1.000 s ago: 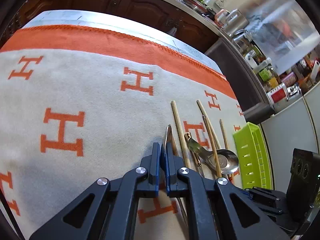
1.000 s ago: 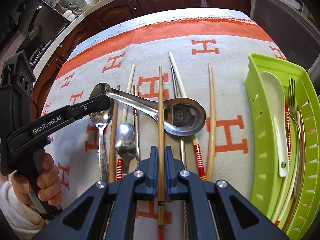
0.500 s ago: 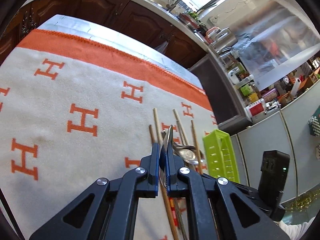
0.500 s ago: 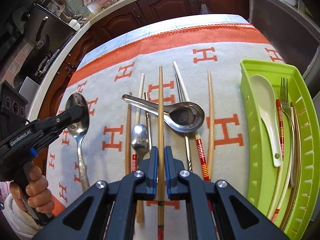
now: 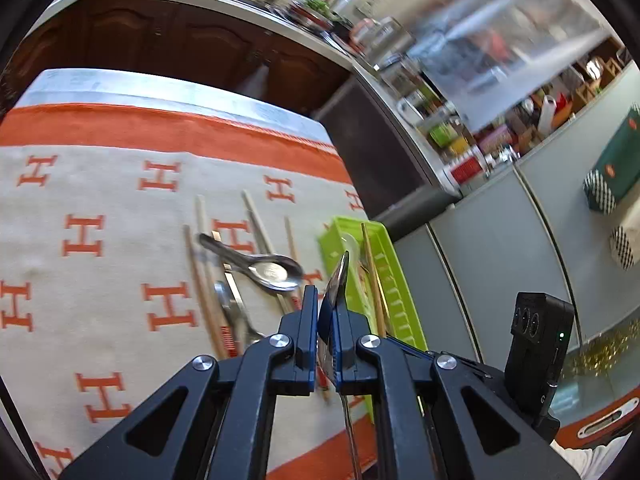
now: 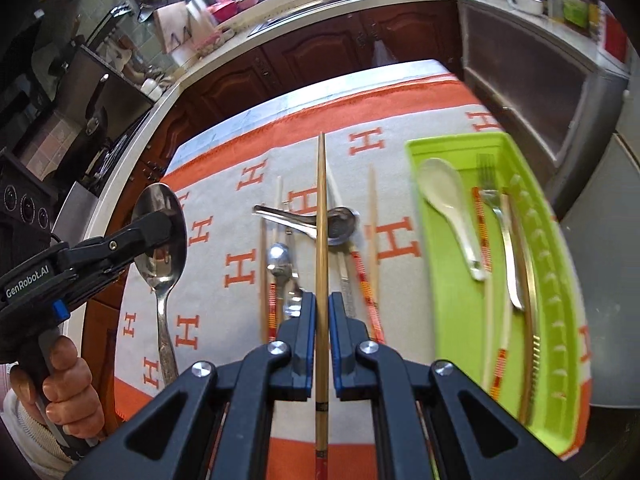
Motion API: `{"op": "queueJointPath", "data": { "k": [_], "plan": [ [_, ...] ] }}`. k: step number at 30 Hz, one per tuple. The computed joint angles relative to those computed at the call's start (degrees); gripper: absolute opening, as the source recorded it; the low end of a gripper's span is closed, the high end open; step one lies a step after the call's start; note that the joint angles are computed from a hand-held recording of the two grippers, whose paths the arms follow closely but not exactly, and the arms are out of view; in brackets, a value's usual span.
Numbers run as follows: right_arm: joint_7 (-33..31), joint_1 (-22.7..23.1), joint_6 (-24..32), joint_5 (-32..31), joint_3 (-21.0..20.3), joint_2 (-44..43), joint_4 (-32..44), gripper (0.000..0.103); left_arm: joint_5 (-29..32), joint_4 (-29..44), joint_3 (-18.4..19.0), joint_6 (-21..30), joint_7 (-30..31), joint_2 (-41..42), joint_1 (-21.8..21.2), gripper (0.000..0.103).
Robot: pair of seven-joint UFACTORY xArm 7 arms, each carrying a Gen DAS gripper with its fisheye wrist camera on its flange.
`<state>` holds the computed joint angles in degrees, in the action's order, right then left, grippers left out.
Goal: Organize utensils
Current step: 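Carry the chopstick and spoon into the green tray and open both tools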
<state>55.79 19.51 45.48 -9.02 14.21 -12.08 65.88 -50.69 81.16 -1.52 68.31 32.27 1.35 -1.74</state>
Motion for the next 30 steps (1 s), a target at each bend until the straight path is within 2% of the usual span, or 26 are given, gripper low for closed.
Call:
{"op": "queueJointPath", "data": {
  "k": [5,11,15,21,27,30],
  "plan": [
    [2.25,-1.83,4.02,0.13,-0.59,-7.99,-6.37,0.006,2.37,2.40,-2.87,0.73,-3.21,1.81,-3.38,0.004],
    [-0.19,-4.78,7.65,1.62,-1.96,-13.77,-11.52,0.006,4.91,6.58,-6.15,-0.64,-8.21,6.24,-7.80,0.004],
    [-5.10,-5.94,7.47,3.54,-3.82,-14.77,-13.31,0.006,8.70,9.20,-7.69,-3.65,-12.72,9.82,-10.41,0.004],
    [-14.31,-6.89,4.73,7.32,-6.83,-11.78,-13.42,0.006,16.55,11.83,-8.80,-7.40,-19.07,14.18,-13.14,0.004],
    [-24.42,-7.06,3.68,12.25,-8.95,-7.94,-12.35,0.006,23.66,12.53,-9.06,-8.02,-23.82,15.65,-14.68,0.004],
    [-26.37,-7.75,4.86,12.89,-8.77,-6.23,-10.97,0.007,26.28,13.20,-8.99,-7.27,-25.77,15.90,-15.04,0.010]
  ]
}}
